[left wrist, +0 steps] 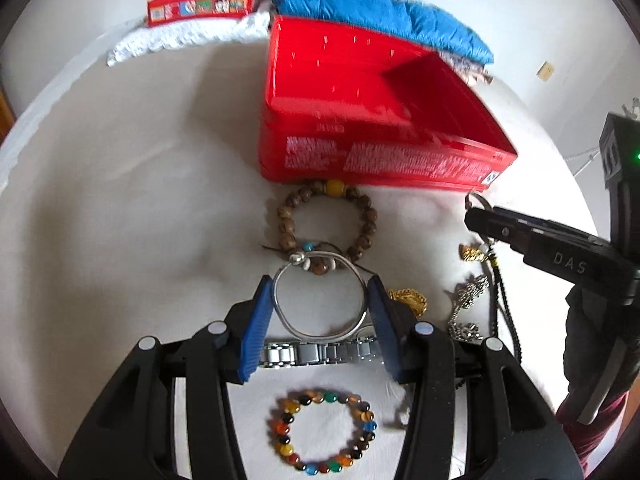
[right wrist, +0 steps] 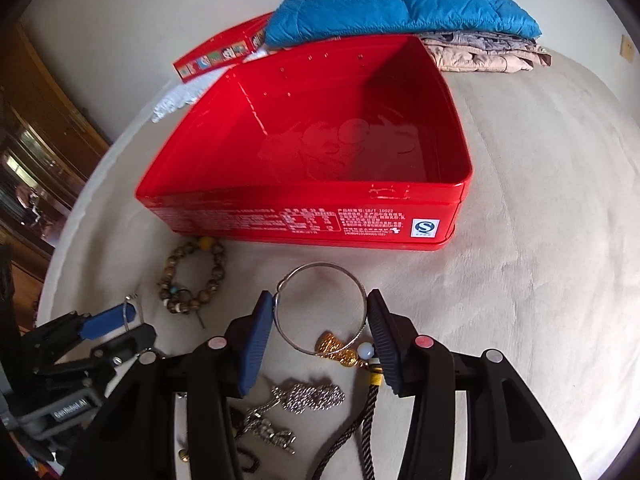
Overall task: Organize jewelry
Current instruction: 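Carry both silver rings into the red tin box and open both grippers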
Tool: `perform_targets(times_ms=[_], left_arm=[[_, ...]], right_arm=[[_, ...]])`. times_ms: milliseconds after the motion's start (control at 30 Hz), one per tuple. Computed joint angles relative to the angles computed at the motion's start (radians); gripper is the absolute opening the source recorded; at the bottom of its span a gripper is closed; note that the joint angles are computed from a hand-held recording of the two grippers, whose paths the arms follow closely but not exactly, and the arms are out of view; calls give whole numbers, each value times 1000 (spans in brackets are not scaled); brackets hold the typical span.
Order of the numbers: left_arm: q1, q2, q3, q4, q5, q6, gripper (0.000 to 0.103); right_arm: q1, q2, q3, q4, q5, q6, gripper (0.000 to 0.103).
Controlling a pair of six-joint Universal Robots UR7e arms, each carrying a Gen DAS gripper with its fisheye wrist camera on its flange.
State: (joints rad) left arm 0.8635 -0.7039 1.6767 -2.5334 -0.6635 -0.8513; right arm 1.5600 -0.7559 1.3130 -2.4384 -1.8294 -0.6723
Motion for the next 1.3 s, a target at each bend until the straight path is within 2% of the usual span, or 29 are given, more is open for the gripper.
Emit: perform_targets(times_ms=[200, 333, 467, 667, 800, 867, 1000, 1167, 1300], left_arm=[[-20, -20, -25, 52, 36, 4, 47], [-17, -10, -88, 72, 59, 44, 47], [-1, 30, -187, 61, 70, 123, 47], [63, 124, -384, 64, 24, 223, 47], [98, 185, -483, 53, 12, 283, 47], [108, 200, -500, 34, 6, 312, 47], [131, 231, -554, 92, 14, 313, 47], [145, 236, -568, 125, -9, 291, 48], [141, 234, -558, 101, 1, 305, 57]], right_arm=[[2, -43, 21, -9, 56, -17, 49], [15, -48, -10, -11, 73, -15, 49], [35, 9, -126, 45, 77, 18, 49], [51, 165, -379, 159, 81, 73, 48], [47, 226, -445, 151, 60, 62, 48], [48, 256, -477, 151, 23, 47, 48], [52, 279, -482, 94, -26, 22, 49], [57, 285, -471, 80, -51, -5, 49], [56, 280, -468, 83, -42, 0, 50]])
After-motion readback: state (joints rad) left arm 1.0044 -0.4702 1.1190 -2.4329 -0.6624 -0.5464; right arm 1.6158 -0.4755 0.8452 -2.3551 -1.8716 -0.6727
